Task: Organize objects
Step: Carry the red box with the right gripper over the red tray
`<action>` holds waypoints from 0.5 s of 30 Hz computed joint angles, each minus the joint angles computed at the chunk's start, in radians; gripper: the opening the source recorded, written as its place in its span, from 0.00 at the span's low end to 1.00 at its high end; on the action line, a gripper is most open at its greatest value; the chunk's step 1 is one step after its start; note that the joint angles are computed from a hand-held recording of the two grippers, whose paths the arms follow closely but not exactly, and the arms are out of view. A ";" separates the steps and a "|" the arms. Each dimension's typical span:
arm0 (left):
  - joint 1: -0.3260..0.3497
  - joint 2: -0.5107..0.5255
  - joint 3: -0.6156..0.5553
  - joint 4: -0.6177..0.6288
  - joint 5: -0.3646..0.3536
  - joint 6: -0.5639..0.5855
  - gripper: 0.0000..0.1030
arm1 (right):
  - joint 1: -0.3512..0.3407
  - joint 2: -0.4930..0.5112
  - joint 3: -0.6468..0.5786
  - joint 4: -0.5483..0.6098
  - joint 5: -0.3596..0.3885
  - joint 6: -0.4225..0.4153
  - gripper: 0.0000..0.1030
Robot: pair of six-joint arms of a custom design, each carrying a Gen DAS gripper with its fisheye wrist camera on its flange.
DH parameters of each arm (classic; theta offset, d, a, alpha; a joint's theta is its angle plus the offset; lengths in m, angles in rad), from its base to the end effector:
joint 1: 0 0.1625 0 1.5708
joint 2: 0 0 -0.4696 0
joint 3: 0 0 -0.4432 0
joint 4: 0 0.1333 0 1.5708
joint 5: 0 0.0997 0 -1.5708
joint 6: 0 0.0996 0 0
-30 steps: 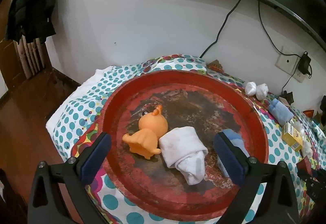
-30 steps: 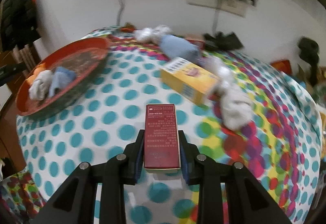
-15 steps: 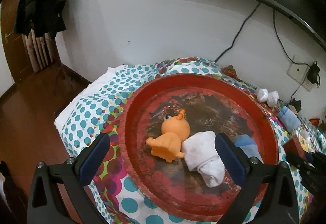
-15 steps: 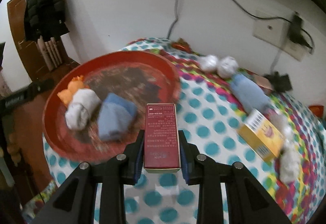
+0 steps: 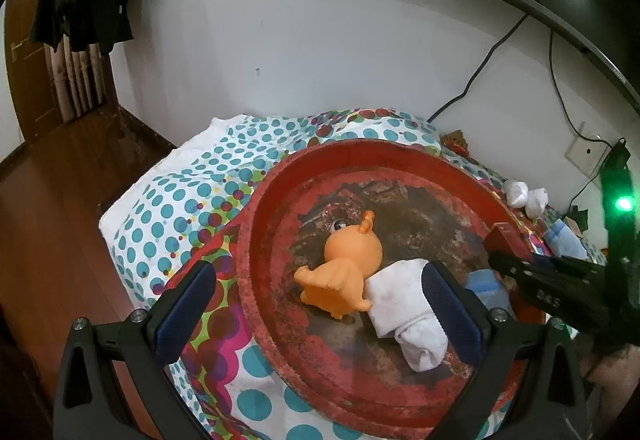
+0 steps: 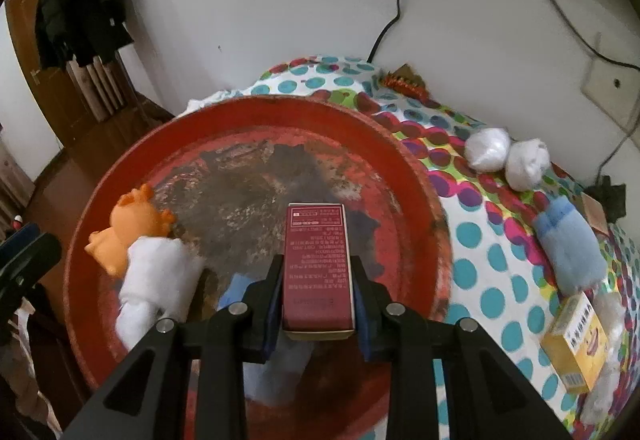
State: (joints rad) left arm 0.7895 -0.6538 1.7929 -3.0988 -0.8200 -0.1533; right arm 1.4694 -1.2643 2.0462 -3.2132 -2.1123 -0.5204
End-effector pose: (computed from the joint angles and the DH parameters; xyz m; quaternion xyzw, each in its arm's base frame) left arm -0.3346 -0.6231 0.0160 0.2146 0.8901 -0.3225 0.2402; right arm 0.0222 -0.5912 0.3179 0.0730 -0.8798 0.3083 0.3544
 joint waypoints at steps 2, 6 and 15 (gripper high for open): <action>0.001 0.001 -0.003 0.008 -0.002 -0.003 0.99 | 0.001 0.021 -0.026 0.022 -0.020 0.011 0.29; 0.007 0.005 -0.010 0.032 -0.009 -0.013 0.99 | -0.003 0.047 -0.059 0.057 -0.038 0.020 0.29; 0.009 0.011 -0.016 0.047 -0.008 -0.011 0.99 | -0.013 0.064 -0.080 0.074 -0.042 0.044 0.32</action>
